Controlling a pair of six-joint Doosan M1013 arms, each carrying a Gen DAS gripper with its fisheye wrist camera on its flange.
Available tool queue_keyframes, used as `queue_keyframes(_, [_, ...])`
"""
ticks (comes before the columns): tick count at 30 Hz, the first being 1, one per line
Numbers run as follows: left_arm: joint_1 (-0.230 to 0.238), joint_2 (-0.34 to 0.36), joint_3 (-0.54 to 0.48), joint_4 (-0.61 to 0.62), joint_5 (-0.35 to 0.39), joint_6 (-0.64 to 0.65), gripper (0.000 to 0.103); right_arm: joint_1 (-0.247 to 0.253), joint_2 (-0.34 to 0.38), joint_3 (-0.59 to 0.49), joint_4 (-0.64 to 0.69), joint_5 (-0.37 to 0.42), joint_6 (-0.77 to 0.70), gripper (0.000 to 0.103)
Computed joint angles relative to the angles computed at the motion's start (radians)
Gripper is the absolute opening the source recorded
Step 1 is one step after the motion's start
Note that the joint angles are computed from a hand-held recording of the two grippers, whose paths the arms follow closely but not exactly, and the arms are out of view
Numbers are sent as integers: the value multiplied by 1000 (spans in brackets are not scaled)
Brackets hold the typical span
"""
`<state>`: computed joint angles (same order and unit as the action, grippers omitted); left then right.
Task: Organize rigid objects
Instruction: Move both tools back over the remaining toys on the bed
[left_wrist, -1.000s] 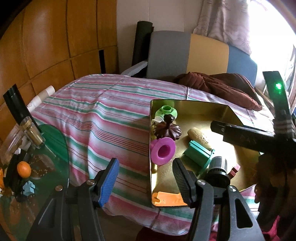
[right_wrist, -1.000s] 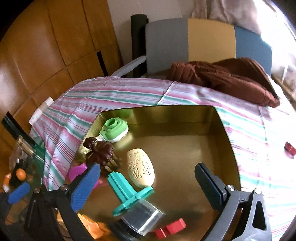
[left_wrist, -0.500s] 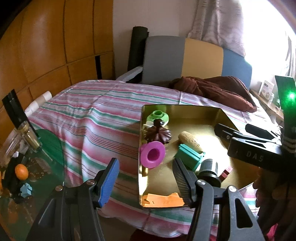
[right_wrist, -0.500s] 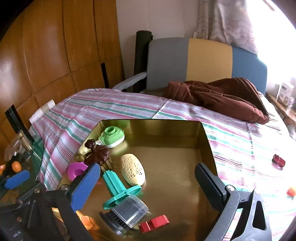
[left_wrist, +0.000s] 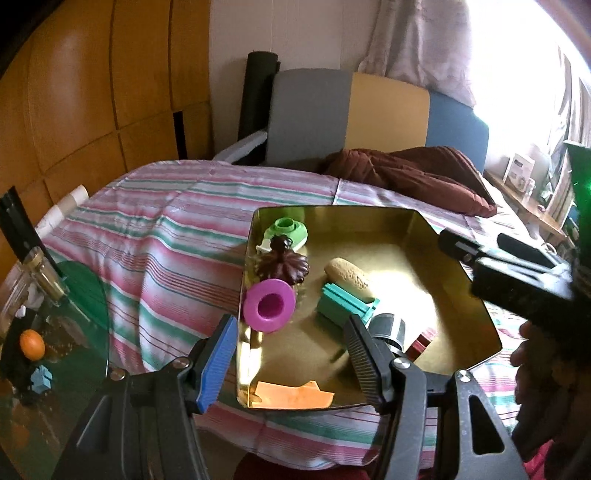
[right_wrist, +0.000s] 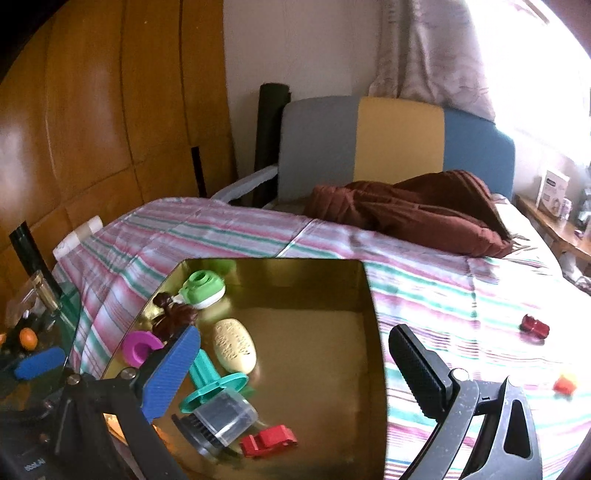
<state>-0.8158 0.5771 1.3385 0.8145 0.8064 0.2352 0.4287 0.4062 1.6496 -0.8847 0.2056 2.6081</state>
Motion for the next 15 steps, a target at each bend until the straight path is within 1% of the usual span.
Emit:
queue_keyframes(4, [-9,11,-17,3,13,30,61,-14,-11,8,9,-6,11,103])
queue_keyframes(10, [-15,23,-37,-21,1,93,61,-34,-27,23,-21,2,27,103])
queue_keyframes(15, [-10,34,-62,-93,-23,170,61,-63,-42,37,-40,17,20,103])
